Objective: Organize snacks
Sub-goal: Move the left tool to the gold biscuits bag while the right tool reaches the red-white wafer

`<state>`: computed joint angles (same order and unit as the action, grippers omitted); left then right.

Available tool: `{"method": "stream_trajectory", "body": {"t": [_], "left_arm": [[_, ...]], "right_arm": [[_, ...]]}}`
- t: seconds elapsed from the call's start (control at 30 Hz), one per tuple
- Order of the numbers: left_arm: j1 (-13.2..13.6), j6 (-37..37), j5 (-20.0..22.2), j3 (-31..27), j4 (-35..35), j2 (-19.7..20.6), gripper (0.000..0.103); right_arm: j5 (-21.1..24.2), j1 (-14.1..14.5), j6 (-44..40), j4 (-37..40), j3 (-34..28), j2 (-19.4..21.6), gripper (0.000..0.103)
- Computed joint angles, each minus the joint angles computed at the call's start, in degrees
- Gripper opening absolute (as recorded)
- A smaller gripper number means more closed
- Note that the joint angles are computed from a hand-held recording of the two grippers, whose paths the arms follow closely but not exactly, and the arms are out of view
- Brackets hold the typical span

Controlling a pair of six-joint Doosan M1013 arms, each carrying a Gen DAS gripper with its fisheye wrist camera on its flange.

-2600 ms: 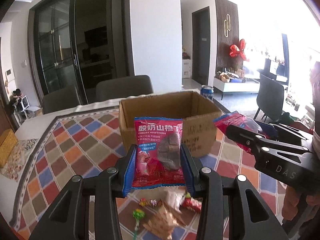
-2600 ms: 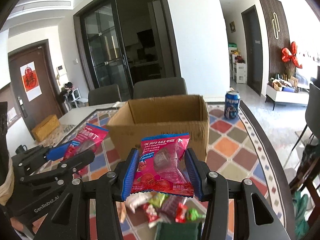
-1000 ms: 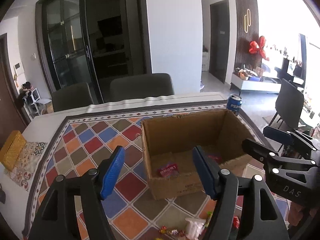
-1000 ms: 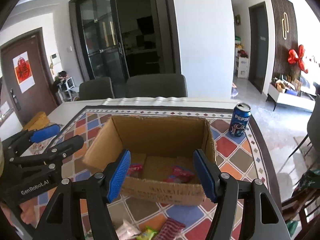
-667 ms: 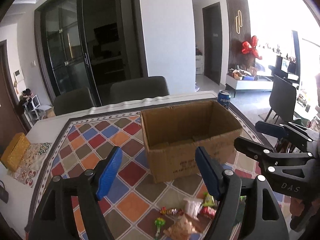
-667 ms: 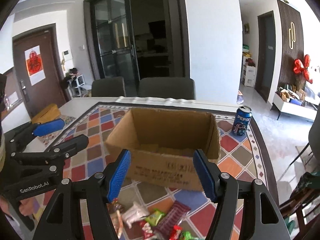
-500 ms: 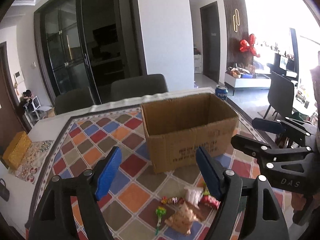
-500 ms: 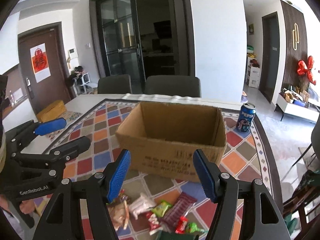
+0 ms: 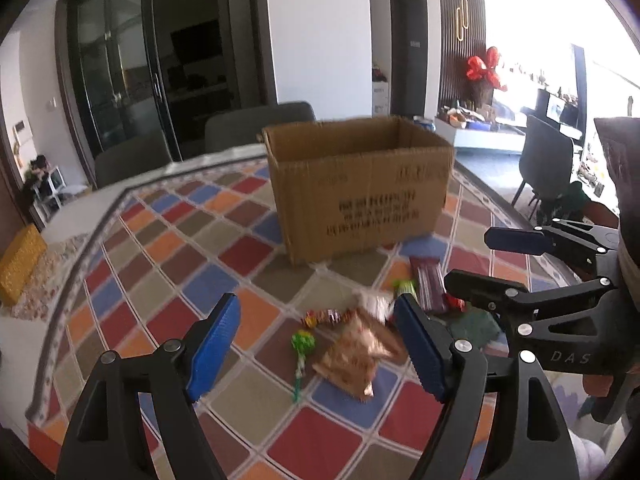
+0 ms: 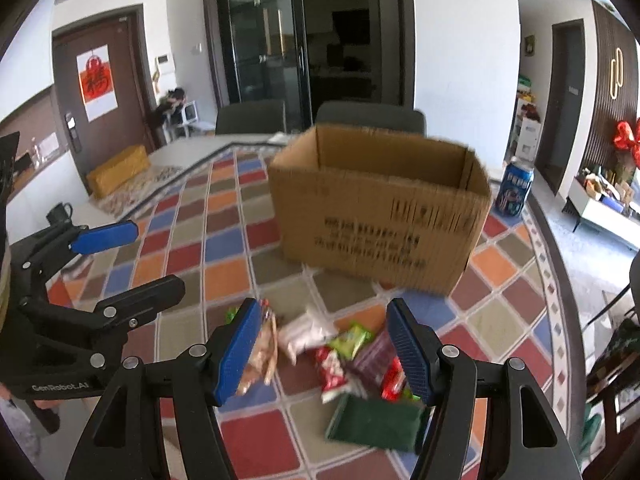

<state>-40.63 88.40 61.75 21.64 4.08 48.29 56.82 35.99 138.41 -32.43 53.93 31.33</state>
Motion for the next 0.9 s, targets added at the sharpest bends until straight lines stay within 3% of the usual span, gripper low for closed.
{"method": "stream_trajectory", "body": {"t": [0.23, 0.47, 0.7, 0.9], "left_arm": [[-0.09, 1.76, -0.44, 6.92, -1.44, -2.39, 0.079], [0.08, 5.28, -0.5, 9.22, -3.62, -2.31, 0.079], [0.71, 9.19, 2.17, 4.82, -7.08, 0.98, 0.079], [1.08, 11.5, 6.48, -2.1, -9.38, 5.24, 0.079]], "right_arm": [[1.52, 0.41, -1.34, 3.42, 1.77, 0.15, 0.066], [3.34, 0.24, -2.87, 6.06, 2.41, 0.76, 0.066], [3.44, -0.33, -4.45, 7.11, 2.12, 1.74, 0.065], [3.54, -1.43, -6.19, 10.16, 1.29, 2.84, 0.055]]}}
